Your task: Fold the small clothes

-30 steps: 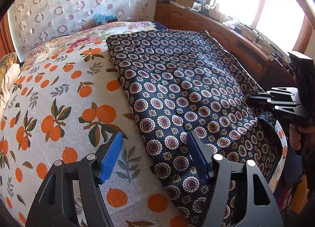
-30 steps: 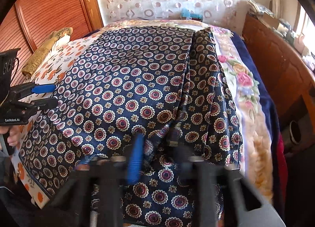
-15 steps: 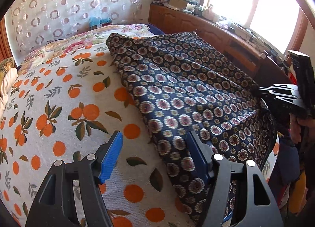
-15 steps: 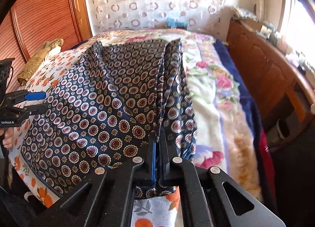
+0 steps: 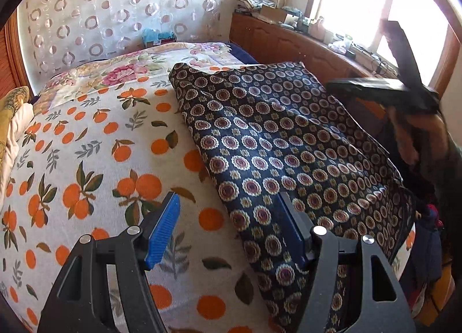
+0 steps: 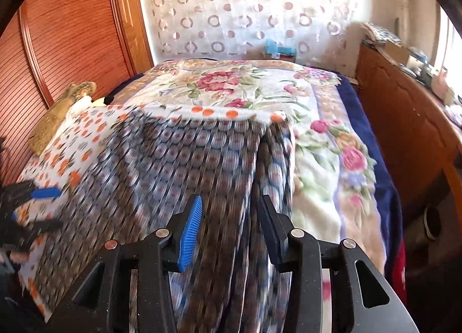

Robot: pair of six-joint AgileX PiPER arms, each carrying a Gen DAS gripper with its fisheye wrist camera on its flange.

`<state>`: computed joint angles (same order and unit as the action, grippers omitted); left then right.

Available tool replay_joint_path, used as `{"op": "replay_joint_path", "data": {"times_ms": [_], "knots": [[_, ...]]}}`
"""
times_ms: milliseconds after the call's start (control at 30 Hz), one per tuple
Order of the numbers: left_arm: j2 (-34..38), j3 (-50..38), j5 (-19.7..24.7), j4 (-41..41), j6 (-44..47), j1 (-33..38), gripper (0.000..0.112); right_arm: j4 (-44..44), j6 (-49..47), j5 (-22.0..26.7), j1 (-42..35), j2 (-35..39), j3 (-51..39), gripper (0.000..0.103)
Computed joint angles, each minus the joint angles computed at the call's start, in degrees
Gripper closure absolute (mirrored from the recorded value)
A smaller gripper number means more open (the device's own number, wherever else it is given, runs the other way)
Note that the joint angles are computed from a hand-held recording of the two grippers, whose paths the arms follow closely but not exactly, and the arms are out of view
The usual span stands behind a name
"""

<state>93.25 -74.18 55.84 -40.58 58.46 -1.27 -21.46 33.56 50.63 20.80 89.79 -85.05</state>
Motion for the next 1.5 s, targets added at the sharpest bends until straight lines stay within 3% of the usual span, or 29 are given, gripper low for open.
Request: {"op": "replay_joint_path", "data": {"times_ms": [133, 233, 333, 367, 433, 500, 633, 800, 833, 933, 967, 1000, 1300, 1500], "knots": [[0.8, -0.2, -0.4, 0.6, -0.4, -0.8, 0.044, 6.7, -5.8, 1.2, -5.9, 8.2, -8.1, 0.061], [1.5, -0.3, -0.2, 0.8, -0.3, -0.9, 0.044, 11.5, -10.1, -0.2, -8.3, 9.3, -8.6, 0.066], [2.1, -0.4, -0.1, 0.9, -0.5, -0.9, 0.044, 17.6, -16.0, -1.7, -10.7, 9.7, -9.1, 0.095], [2.3, -0.6, 0.0, 0.8, -0.5, -0.9, 0.044, 18.9, -17.9, -2.0, -11.3, 9.7, -9.4, 0.099], [2.4, -0.2, -0.1, 0.6, -0.3, -0.8, 0.044, 16.1, -17.0, -4.7, -10.6, 7.0, -6.3, 0.101], [2.5, 0.0, -0.2, 0.2, 0.1, -0.6, 0.044, 7.8, -10.0, -5.9, -9.1, 5.0, -4.0, 0.101], [1.9, 1.0, -0.8, 0.1, 0.8, -0.6, 0.044, -4.8, 1.1, -3.0, -6.7, 4.5, -3.4, 0.101], [1.0, 2.3, -0.9, -0.1, 1.3, -0.1, 0.044, -5.5, 3.3, -0.4, -5.4, 6.0, -4.6, 0.101], [0.6, 2.6, -0.5, -0.2, 1.5, 0.3, 0.044, -4.1, 2.7, 0.0, -5.4, 6.2, -5.4, 0.1], [-0.8, 3.9, 0.1, -0.6, 2.2, 1.0, 0.044, -4.0, 4.9, -0.6, -3.9, 2.1, -1.4, 0.075], [-1.3, 4.5, 0.3, -0.8, 2.4, 1.1, 0.044, -3.2, 5.0, -1.4, -3.3, -0.2, 1.2, 0.059], [-2.0, 5.2, 0.5, -1.0, 2.8, 1.3, 0.044, -2.2, 5.1, -1.4, -2.4, -3.1, 4.0, 0.048], [-5.6, 9.6, 3.6, -2.2, 6.4, 4.7, 0.047, -7.0, 23.8, 5.6, 12.4, -23.7, 26.4, 0.043], [-8.6, 13.0, 2.6, -1.7, 7.3, 4.2, 0.048, -7.7, 30.0, 4.2, 14.2, -26.6, 30.1, 0.039]]}}
